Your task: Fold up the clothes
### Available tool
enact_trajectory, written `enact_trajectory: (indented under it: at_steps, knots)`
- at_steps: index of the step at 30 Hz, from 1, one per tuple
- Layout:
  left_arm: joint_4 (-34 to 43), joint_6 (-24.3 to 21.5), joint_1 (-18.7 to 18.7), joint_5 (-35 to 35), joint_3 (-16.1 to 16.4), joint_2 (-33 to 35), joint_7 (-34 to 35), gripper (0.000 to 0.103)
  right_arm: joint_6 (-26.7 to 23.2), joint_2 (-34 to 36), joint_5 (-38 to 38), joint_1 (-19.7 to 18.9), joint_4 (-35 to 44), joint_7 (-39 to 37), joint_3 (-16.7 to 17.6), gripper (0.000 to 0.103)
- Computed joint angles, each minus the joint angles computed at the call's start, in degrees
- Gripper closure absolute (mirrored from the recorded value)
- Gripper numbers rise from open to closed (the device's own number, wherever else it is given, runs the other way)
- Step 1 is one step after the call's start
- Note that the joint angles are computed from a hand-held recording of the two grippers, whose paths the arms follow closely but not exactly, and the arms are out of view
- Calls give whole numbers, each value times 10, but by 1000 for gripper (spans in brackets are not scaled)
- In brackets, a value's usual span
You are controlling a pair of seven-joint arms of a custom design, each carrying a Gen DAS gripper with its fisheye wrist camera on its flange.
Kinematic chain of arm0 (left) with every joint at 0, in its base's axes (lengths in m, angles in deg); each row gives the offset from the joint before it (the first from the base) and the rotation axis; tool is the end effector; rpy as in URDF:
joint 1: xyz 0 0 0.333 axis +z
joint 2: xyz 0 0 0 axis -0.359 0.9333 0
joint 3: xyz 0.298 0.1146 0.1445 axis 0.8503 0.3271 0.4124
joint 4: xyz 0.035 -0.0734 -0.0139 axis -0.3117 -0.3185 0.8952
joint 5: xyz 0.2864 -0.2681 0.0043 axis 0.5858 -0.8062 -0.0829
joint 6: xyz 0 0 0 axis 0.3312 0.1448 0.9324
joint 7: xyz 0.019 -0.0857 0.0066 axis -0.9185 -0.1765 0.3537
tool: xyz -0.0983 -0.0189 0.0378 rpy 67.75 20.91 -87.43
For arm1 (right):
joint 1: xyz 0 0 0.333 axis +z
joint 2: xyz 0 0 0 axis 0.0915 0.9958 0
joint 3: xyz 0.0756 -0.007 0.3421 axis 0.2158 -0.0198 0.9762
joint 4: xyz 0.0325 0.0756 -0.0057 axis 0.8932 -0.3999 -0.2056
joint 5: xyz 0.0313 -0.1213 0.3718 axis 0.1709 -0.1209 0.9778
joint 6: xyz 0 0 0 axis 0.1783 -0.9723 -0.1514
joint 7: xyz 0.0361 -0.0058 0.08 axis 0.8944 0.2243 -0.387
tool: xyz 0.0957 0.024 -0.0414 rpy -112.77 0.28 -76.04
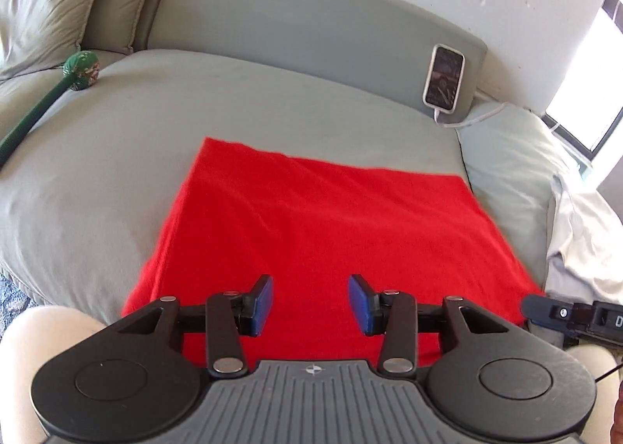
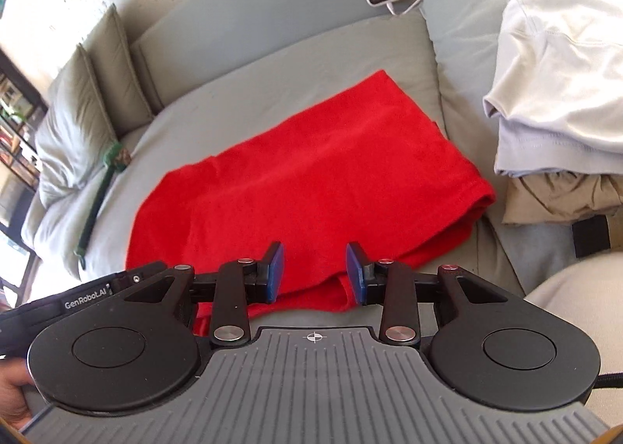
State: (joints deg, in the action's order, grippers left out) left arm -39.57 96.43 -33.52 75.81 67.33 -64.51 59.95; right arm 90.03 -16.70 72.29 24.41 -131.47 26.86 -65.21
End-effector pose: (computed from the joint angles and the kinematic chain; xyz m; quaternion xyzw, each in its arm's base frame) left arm 0.5353 -0.2688 0.5416 -0.7003 0.6025 -0.3357 0.1841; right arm 0.5164 0.2285 0.5447 -0.6096 0.6933 -0.0674 0.3784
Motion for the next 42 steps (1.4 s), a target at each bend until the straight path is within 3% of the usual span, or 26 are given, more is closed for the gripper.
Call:
enact_trajectory:
  at_steps: [3, 7, 11, 14, 17, 19, 21, 23, 27, 29, 31, 34, 35, 36, 39, 41, 42]
  knots:
    - [18, 21, 7, 26, 9, 4, -40, 59, 23, 6, 15, 2, 28, -13, -2, 65]
    - [60, 31, 11, 80, 22, 32, -98, 58, 48, 30, -44, -7, 78, 15, -1, 59]
    - [123, 7, -9, 196, 57, 86, -234, 54, 50, 87, -75, -7, 154, 12, -12, 59]
    - [182, -39, -15, 197, 66, 148, -250, 62, 64, 148, -149, 16, 216, 56, -54, 59]
    - [216, -64, -19, 176, 78, 196, -242, 69, 36, 215, -194, 37, 292, 94, -99, 60]
    - [226, -96, -17, 141, 77, 213, -222, 69, 5, 255, -162, 14, 335, 69, -79, 76]
    - [212, -99, -26, 152, 92, 211, -241, 85, -33, 295, -105, -26, 376, 11, -37, 86]
    - [199, -91, -28, 168, 102, 205, -259, 89, -67, 329, -79, -34, 412, -18, -29, 86]
    - [188, -85, -22, 167, 99, 201, -262, 91, -108, 391, -120, 7, 475, 4, -90, 86]
    - [188, -87, -21, 168, 97, 200, -257, 91, -148, 422, -167, 36, 507, 61, -142, 103]
    - [188, -89, -27, 184, 100, 200, -258, 90, -117, 420, -168, 35, 486, 125, -155, 103]
    - [179, -80, -31, 207, 104, 193, -274, 91, -151, 410, -225, 61, 487, 224, -200, 100]
    - [174, -75, -29, 209, 100, 186, -265, 91, -164, 401, -241, 60, 482, 234, -201, 100]
    - [165, -67, -27, 211, 95, 176, -256, 89, -145, 380, -216, 46, 457, 222, -181, 96]
    - [133, -61, -28, 223, 83, 133, -243, 70, -78, 295, -119, -25, 351, 152, -81, 94]
    - [111, -78, -22, 190, 59, 102, -199, 63, -42, 235, -90, -32, 281, 118, -59, 79]
    - [101, -87, -20, 172, 49, 86, -176, 59, -28, 208, -73, -36, 251, 100, -48, 65]
